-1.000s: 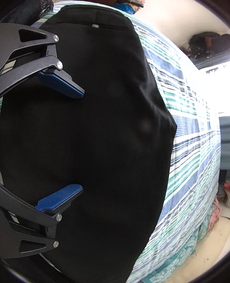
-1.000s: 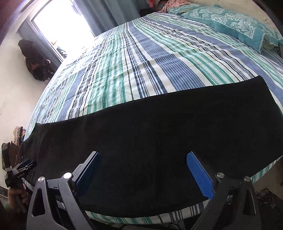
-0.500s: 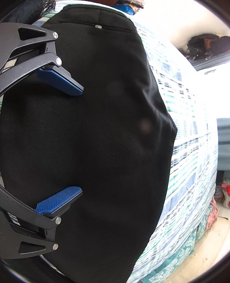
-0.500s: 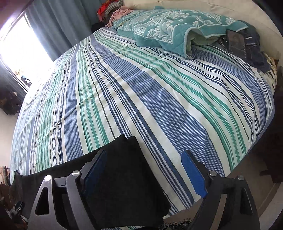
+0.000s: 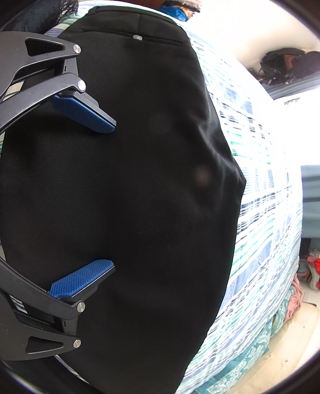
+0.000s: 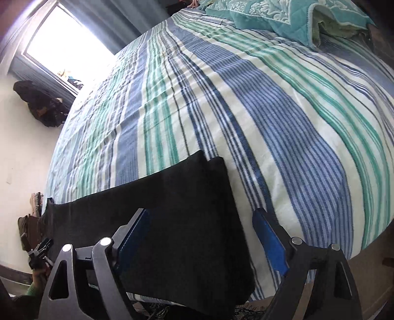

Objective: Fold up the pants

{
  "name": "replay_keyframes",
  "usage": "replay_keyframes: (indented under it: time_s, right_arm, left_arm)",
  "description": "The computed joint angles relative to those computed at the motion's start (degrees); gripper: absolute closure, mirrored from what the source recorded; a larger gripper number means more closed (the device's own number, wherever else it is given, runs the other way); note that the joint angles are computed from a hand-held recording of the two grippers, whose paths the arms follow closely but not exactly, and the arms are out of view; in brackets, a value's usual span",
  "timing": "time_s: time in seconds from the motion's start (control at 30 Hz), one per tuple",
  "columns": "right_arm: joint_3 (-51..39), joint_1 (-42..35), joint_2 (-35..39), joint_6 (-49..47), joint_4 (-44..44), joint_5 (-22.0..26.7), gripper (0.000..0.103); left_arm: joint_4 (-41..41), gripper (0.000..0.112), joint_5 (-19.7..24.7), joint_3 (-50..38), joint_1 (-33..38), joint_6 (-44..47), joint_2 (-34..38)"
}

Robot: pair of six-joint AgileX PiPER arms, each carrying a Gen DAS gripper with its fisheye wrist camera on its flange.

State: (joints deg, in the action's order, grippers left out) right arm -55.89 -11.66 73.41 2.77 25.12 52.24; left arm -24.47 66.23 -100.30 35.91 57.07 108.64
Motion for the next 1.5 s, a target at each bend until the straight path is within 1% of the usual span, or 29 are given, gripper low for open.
replay_keyframes:
  time_s: [0.03,0.13,0.27,0.33,0.37,0.43,0.47,0.5,0.57,0.63,0.67,0.7,0.73,0.77,0.83,0.87,0.9,0.97,1.03,1.1,1.13,1.2,1.3,1.4,1.43,1.5]
  right_arm:
    - [-0.38,-0.72,0.71,-3.01,2.5,1.01,0.023]
    - [-1.53,-1.77,2.98,-6.95,4.9,3.71,0.022]
    - [-0.25,-9.64,5.83,-15.82,15.98,8.07,0.022]
    - [-0.77,-12.05,8.51,-18.07,19.07,10.01,0.023]
    - [-1.12,-12.65,9.76,-18.87,20.01,10.66,0.021]
    - [-0.93,-13.48,11.57,-21.06,23.32,11.27,0.01]
    - [-0.88,-13.43,12.25,-21.91,24.9,11.29,0.003]
    - [-1.17,-12.77,12.92,-22.02,25.56,11.09,0.0]
    - [-3.03,-9.89,13.97,-19.9,22.89,10.32,0.0]
    - [-3.85,-10.26,15.07,-21.79,24.32,12.2,0.0]
    - [-3.79,-11.2,15.48,-22.56,25.49,13.09,0.004]
    - [-3.67,-11.83,15.66,-22.8,25.92,13.59,0.011]
    - [-3.63,-12.29,15.73,-22.66,25.74,13.89,0.015]
    - [-3.55,-13.27,15.71,-22.73,25.68,14.39,0.021]
    - [-2.57,-13.99,15.19,-23.15,26.71,14.33,0.028]
    - [-2.16,-13.95,14.93,-23.45,27.22,14.25,0.034]
    - [-1.73,-14.57,14.78,-24.67,28.18,15.17,0.045]
    - [-1.79,-13.29,15.13,-25.8,28.57,15.88,0.059]
    - [-2.89,-10.13,15.84,-22.4,24.7,13.73,0.062]
    - [-2.38,-8.77,15.76,-19.97,24.75,10.7,0.071]
    - [-2.27,-8.47,15.6,-19.07,24.2,9.91,0.074]
    - [-2.47,-7.02,14.58,-17.35,22.8,8.97,0.09]
    - [-1.69,-4.1,10.33,-15.48,24.31,6.34,0.091]
    - [-0.04,0.3,6.73,-17.67,32.94,4.67,0.091]
    - [1.15,2.18,6.1,-19.13,37.57,3.46,0.091]
    - [2.33,8.46,6.19,-21.11,45.43,-1.41,0.091]
  left_arm:
    - [0.01,0.01,-0.08,0.04,-0.03,-0.05,-0.02]
    - [0.0,0.01,-0.35,0.23,-0.05,-0.13,-0.13]
    - [-0.04,0.01,-0.4,0.32,-0.05,-0.1,-0.17]
    - [-0.16,0.01,-0.56,0.44,-0.04,0.0,-0.22]
    - [-0.26,0.01,-0.67,0.54,-0.03,0.07,-0.26]
    - [-0.44,0.01,-0.91,0.72,-0.02,0.17,-0.33]
    - [-0.49,0.01,-1.03,0.77,-0.05,0.16,-0.35]
    - [-0.57,0.01,-1.16,0.85,-0.04,0.2,-0.37]
    - [-0.7,0.01,-1.38,1.03,-0.06,0.28,-0.42]
    - [-0.77,0.01,-1.45,1.04,-0.08,0.34,-0.39]
    - [-0.8,0.01,-1.44,1.06,-0.04,0.37,-0.41]
    - [-0.91,0.01,-1.48,1.07,-0.02,0.44,-0.38]
    - [-1.05,0.01,-1.55,1.08,0.01,0.55,-0.33]
    - [-1.13,0.01,-1.61,1.14,0.04,0.61,-0.34]
    - [-1.27,0.01,-1.65,1.16,0.07,0.68,-0.32]
    - [-1.38,0.01,-1.69,1.18,0.11,0.79,-0.32]
    - [-1.53,0.01,-1.73,1.23,0.18,0.98,-0.3]
    - [-1.86,0.01,-1.83,1.33,0.28,1.31,-0.27]
    - [-2.14,0.01,-1.96,1.42,0.33,1.53,-0.22]
    - [-2.12,0.01,-1.82,1.3,0.32,1.42,-0.16]
    - [-2.13,0.01,-1.7,1.26,0.36,1.41,-0.18]
    - [-2.13,0.01,-1.4,1.05,0.42,1.4,-0.09]
    - [-2.07,0.01,-1.32,0.95,0.39,1.23,-0.02]
    - [-1.71,0.01,-1.26,0.58,0.08,0.23,0.16]
    - [-1.58,0.01,-1.03,0.26,0.01,-0.16,0.29]
    - [-1.33,0.01,-0.05,-0.85,-0.04,-0.94,0.8]
